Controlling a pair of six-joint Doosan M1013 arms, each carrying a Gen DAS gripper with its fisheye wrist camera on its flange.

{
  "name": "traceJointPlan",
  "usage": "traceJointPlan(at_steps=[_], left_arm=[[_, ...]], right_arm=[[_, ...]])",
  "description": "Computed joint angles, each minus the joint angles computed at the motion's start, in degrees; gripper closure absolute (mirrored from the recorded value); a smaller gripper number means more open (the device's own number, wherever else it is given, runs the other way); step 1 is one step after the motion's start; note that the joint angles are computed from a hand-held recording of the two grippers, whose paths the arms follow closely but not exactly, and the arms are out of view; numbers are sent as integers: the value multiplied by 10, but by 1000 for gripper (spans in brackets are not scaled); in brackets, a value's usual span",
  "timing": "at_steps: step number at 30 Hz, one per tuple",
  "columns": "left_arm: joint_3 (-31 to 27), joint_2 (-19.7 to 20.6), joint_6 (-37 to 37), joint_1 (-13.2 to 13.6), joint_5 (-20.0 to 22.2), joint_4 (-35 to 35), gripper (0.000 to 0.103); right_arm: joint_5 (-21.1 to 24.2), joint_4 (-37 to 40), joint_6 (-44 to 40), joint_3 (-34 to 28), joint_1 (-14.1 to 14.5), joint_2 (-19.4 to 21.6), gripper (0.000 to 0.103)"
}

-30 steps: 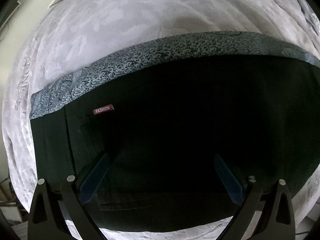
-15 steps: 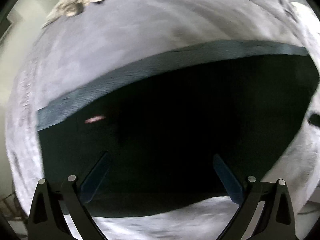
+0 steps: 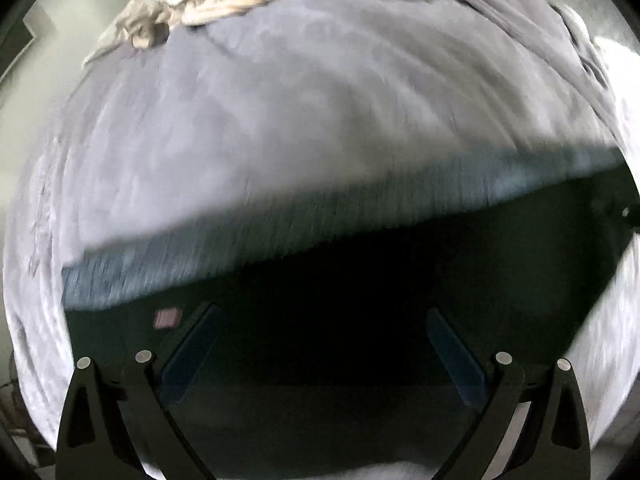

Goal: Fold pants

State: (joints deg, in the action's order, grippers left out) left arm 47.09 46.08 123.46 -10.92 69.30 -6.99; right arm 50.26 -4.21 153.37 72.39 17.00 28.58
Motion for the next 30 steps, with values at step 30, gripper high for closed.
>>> traceJointPlan(at_steps=[30], left_arm=[[72,-33,-120,-101,-66,63,0]], right_arm=[[-177,-206,482,334,-81,-218,94]])
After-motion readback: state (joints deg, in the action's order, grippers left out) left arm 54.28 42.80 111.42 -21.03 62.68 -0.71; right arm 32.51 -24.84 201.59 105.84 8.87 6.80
